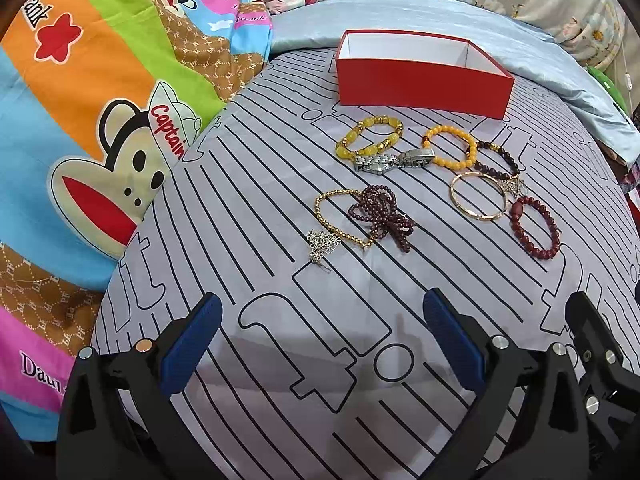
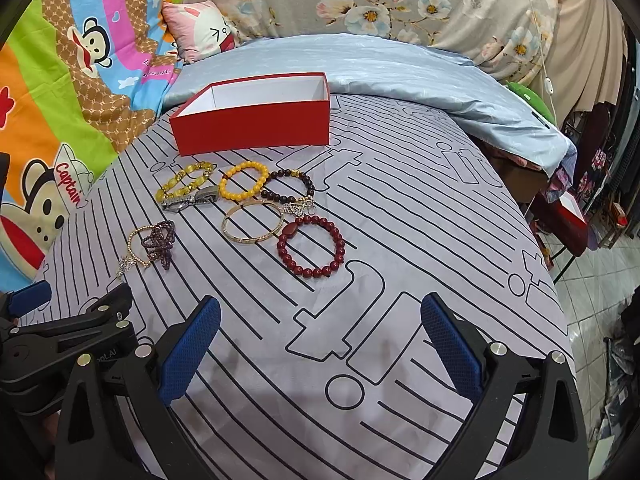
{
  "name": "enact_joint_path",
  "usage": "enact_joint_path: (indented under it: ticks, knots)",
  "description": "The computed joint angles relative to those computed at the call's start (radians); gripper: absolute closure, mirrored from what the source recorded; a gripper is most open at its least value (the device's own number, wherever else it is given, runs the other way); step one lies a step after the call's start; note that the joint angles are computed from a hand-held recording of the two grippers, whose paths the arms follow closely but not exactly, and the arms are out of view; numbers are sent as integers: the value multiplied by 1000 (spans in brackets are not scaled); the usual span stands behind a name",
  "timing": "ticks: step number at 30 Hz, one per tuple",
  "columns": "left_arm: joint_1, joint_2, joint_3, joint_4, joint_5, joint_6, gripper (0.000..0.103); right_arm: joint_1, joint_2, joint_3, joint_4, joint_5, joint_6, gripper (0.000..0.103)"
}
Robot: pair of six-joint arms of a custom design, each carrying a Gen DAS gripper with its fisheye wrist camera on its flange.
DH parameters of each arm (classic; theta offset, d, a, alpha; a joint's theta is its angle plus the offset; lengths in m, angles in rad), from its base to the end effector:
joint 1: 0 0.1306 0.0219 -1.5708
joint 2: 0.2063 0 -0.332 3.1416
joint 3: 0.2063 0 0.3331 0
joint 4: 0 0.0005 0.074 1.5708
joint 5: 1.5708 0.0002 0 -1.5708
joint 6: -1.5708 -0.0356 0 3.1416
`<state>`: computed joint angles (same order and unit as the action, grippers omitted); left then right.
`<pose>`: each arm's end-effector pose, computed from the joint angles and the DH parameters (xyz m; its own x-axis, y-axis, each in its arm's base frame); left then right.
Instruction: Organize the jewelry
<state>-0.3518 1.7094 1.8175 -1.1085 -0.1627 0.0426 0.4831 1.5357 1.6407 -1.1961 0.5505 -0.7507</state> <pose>0.4938 -0.1756 0.3870 -0.8004 0.2490 -0.5453 0.2241 0.9680 0.1132 0.4142 0.1957 0.4000 -0.6987 0.2900 -0.6540 0.4028 0.9150 -0.0245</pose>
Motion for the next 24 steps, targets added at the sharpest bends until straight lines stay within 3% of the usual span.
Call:
enact_joint_path:
  ticks: [24]
  knots:
    - [4,-2,-8,-3,5,2,7,-4,2,-6,5,0,3,7]
